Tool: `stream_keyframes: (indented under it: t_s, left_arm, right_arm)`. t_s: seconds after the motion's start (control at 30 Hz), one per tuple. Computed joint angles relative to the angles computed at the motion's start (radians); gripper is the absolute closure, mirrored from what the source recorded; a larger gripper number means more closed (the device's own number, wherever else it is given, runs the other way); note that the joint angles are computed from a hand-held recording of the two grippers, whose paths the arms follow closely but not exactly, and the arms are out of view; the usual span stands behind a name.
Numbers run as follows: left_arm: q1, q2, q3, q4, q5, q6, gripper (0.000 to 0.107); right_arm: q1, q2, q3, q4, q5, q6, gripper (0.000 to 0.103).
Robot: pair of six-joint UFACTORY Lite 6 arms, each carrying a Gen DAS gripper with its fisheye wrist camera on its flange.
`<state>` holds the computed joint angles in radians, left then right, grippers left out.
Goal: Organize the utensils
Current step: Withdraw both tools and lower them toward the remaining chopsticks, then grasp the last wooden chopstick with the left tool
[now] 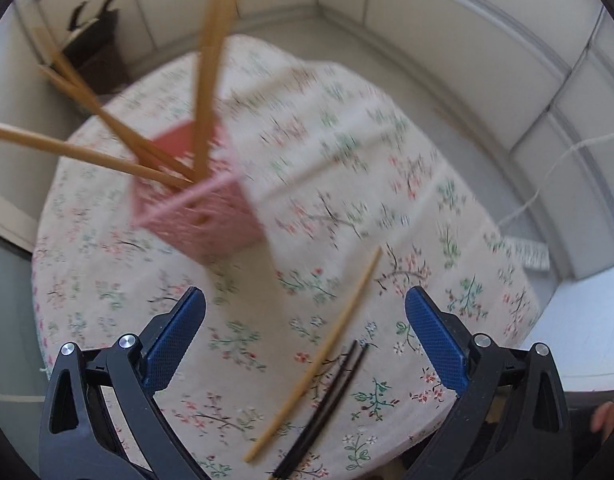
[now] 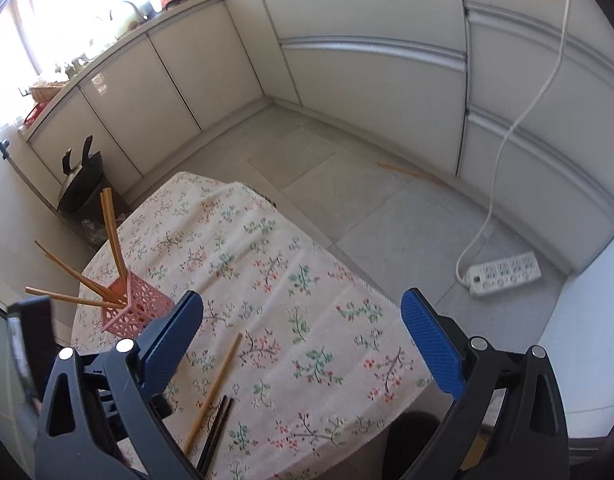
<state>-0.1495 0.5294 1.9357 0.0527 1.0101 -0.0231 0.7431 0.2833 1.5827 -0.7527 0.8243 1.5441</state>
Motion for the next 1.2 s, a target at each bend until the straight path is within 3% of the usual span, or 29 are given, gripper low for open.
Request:
stream_keyframes:
  t_s: [0.23, 0.3, 0.37, 0.43, 0.5, 0.57, 0.67, 0.8, 0.97, 1.03, 1.2]
  left_arm:
    - [-0.049, 0.250, 0.225, -0.042, 0.103, 0.009, 0.012]
    - [-0.063, 0.323, 0.304, -0.036, 0.124, 0.018, 0.024]
    - [-0.065, 0.426, 0.430, -0.054, 0.193, 0.034, 0.064]
    - [-0.053, 0.462, 0.461, -0.066, 0.202, 0.031, 0.070]
    - [-0.046, 0.429, 0.403, -0.049, 0.152, 0.047, 0.079]
    - [-0.033, 0.423, 0.394, -0.046, 0.144, 0.063, 0.096]
    - [0.002, 0.379, 0.318, -0.079, 0.093, 0.119, 0.100]
    - [0.017, 0.203, 0.050, -0.024, -0.077, 0.168, 0.102]
    - [0.055, -0.015, -0.150, -0.004, -0.125, 0.213, 0.102]
    - [0.079, -0.112, -0.210, -0.002, -0.124, 0.222, 0.102]
    - [0.174, -0.331, -0.364, -0.072, -0.126, 0.265, 0.102]
  right_arm:
    - [-0.084, -0.112, -0.158, 0.075, -0.078, 0.026, 0.007]
    - [-0.115, -0.123, -0.182, 0.126, -0.111, -0.008, 0.007]
    - [-0.144, -0.124, -0.198, 0.198, -0.152, -0.054, 0.007]
    - [-0.160, -0.124, -0.206, 0.248, -0.179, -0.086, 0.007]
    - [-0.171, -0.114, -0.207, 0.302, -0.203, -0.121, 0.007]
    - [-0.174, -0.096, -0.198, 0.344, -0.217, -0.154, 0.007]
    - [-0.160, -0.047, -0.156, 0.382, -0.211, -0.194, 0.007]
    - [-0.139, 0.084, -0.038, 0.514, -0.188, -0.333, 0.007]
    - [-0.117, 0.301, 0.148, 0.766, -0.163, -0.541, 0.008]
    - [-0.101, 0.392, 0.251, 0.808, -0.113, -0.591, 0.025]
    - [-0.064, 0.645, 0.552, 0.878, 0.043, -0.661, 0.054]
